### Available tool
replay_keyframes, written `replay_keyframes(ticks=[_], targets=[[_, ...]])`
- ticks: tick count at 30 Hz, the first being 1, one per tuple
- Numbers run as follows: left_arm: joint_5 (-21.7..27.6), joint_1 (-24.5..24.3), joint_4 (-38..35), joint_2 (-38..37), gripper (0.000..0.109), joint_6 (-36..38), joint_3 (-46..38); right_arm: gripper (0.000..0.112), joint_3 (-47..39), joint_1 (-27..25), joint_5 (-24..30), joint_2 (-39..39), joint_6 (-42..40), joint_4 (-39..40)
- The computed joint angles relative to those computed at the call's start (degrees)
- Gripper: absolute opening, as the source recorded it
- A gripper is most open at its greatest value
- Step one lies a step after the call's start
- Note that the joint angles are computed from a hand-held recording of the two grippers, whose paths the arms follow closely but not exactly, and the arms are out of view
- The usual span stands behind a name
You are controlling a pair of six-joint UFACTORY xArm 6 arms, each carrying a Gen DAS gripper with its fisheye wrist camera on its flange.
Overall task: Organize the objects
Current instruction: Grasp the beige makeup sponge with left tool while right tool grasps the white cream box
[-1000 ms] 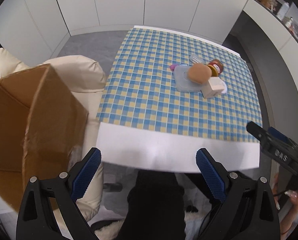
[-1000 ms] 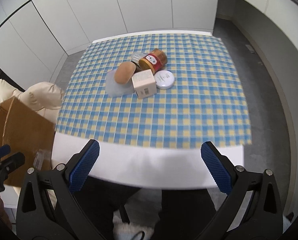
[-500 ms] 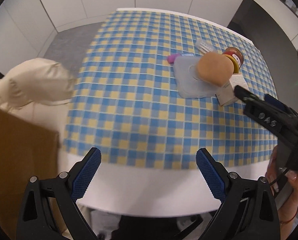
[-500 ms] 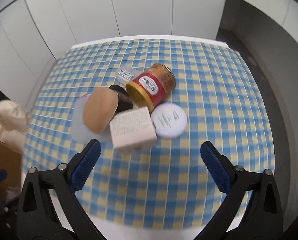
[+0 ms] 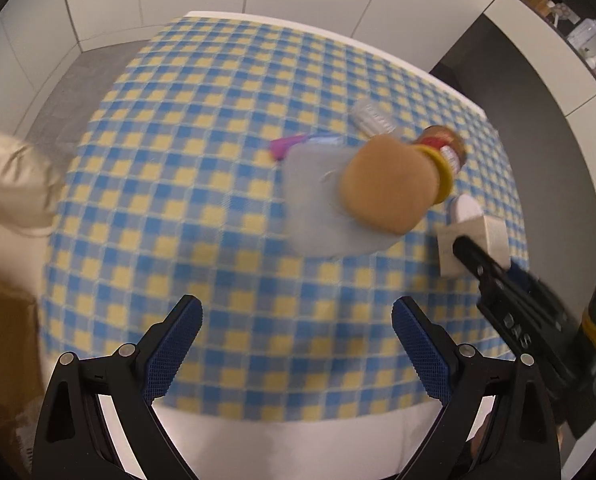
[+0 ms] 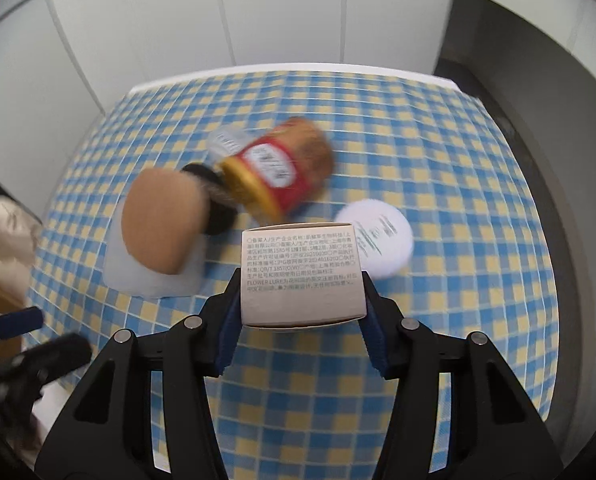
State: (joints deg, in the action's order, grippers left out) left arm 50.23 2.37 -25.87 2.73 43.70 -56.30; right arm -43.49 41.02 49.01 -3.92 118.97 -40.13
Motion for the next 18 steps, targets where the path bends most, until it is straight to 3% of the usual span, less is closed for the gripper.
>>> replay_keyframes(ticks=[4,9,12,15,16,18], targets=[[-1.4,-3.6,-0.6,0.3,0.096,-1.9,-0.1,0.054,5.7,0.1,-1.3,-5.5,6.0,-3.1],[-6.8,-8.7,1.1,1.7,0.096,-6.2,-0.2,0.054,8.7,-0.7,-1.2,-9.4,9.1,-5.8],[-8.1,-10.3,1.7,3.7,0.096,-9.5,-1.8,0.054,9.3,-0.4,0.6,-10.2,9.7,-4.8],[-9.6,-11.2,0.6,4.4,0.095,-9.8,-2.1,0.054,12.2,-0.4,-1.6,-12.9,12.8,-6.5],[-10.7,-11.6,1.0,4.3,0.091,-9.8,-1.8,0.054,12.1,0.0,-0.9,-13.0,12.7,-6.1],[-13.9,-12.5,1.8,3.8,0.067,-8.8,-0.7,0.054,11.1,0.8,0.8,-12.7,11.7,-5.1]])
